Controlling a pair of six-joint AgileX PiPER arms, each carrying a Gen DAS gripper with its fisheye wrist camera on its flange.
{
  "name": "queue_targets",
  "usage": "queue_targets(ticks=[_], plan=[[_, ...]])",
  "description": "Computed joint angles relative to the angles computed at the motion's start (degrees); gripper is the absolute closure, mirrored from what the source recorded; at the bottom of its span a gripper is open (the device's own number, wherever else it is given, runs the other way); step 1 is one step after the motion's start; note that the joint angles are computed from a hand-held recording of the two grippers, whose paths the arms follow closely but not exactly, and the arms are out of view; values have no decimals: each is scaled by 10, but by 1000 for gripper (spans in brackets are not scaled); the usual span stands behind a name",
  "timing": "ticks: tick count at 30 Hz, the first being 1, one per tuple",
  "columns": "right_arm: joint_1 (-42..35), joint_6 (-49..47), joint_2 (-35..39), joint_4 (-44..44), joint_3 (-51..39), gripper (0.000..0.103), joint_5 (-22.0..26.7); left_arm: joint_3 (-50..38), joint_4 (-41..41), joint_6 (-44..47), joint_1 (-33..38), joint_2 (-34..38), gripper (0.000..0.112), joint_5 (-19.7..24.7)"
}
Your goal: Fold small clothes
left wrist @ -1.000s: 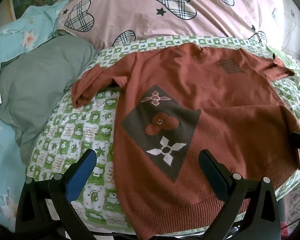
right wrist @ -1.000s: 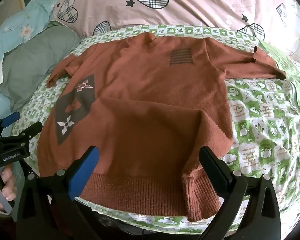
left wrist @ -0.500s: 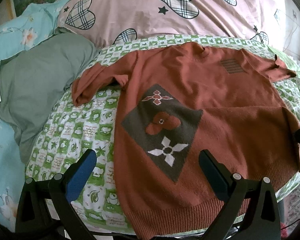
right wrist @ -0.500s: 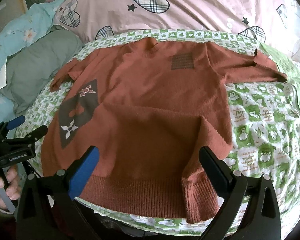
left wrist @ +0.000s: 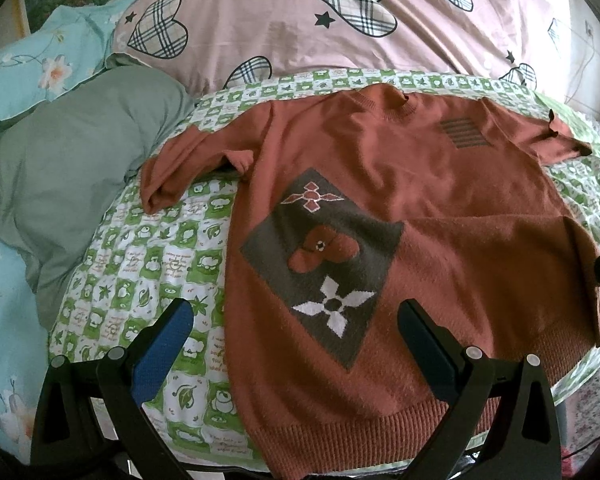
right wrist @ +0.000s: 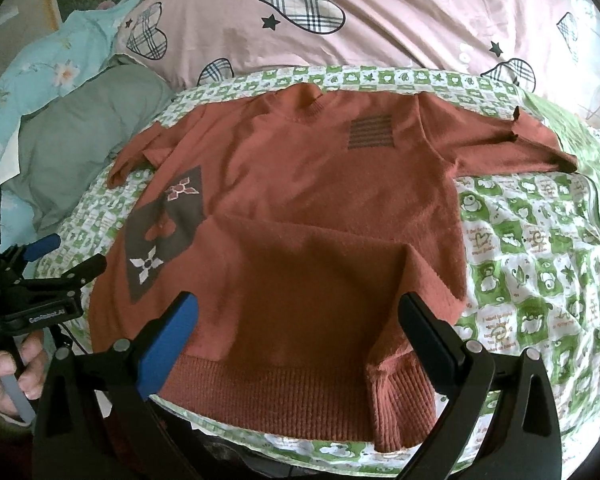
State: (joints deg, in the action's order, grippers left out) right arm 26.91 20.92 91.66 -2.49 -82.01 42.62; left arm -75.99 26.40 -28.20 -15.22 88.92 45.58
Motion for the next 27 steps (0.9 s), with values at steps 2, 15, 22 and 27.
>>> queue_targets(ticks=[2,15,22,27], plan=[[-4,-7,-4,8,5,3,-10,-3,-4,4,0,2,10,3],[-11,-14,-2,11,5,3,-15,-17,18,-3,-8,17,10,11],[-14,-18,8,6,7,3,-22,-28,10,12,-6,32,10,14],[-34,-33,4,27,23,4,-47,-38,-57,68,13,41,10,-5]])
